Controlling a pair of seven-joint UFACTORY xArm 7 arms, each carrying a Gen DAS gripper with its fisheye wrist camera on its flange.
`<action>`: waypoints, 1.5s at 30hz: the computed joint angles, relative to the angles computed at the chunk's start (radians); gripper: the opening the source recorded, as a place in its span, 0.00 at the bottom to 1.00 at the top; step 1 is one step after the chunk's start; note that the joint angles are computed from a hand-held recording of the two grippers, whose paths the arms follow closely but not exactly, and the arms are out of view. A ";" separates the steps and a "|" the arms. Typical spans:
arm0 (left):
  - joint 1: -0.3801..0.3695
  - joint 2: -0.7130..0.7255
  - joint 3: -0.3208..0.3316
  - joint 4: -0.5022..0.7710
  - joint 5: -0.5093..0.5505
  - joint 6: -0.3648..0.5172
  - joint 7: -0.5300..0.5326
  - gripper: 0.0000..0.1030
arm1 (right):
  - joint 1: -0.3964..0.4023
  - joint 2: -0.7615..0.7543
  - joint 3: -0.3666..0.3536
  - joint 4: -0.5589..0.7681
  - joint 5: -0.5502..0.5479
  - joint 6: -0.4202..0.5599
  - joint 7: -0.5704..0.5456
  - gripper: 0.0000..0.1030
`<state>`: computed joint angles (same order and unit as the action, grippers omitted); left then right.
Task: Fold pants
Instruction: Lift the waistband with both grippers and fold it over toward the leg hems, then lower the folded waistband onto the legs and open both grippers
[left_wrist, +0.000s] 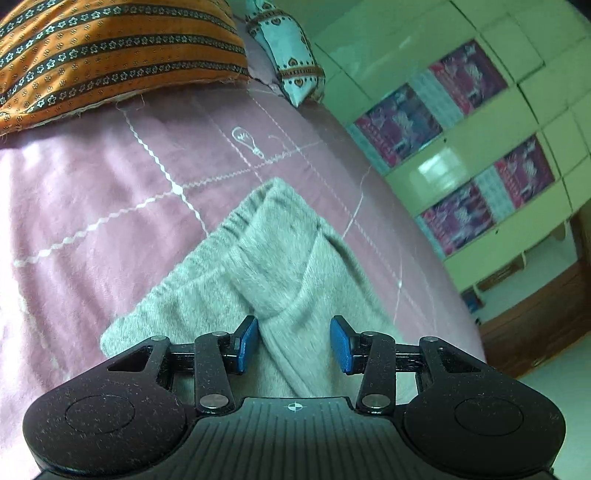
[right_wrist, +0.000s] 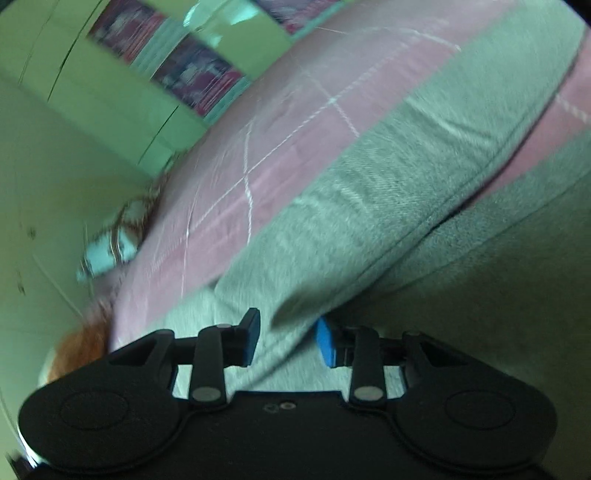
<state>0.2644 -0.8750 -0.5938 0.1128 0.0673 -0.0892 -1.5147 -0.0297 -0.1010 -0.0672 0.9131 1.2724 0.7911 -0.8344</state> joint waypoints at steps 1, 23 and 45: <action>0.003 0.004 0.013 -0.002 0.003 -0.006 0.010 0.42 | 0.002 0.008 0.003 0.006 0.002 -0.009 0.002 0.14; -0.356 -0.380 0.299 -0.067 0.023 0.542 0.303 0.22 | -0.024 -0.420 -0.166 -0.338 -0.307 0.123 -0.068 0.04; -0.407 -0.521 0.303 -0.075 0.055 0.657 0.336 0.22 | -0.004 -0.438 -0.196 -0.287 -0.440 0.130 0.060 0.00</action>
<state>-0.1425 -1.3957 -0.2908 0.0375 0.1228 0.5677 -1.1788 -0.0337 -0.5387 -0.2634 0.6265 0.8322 0.9214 -0.7743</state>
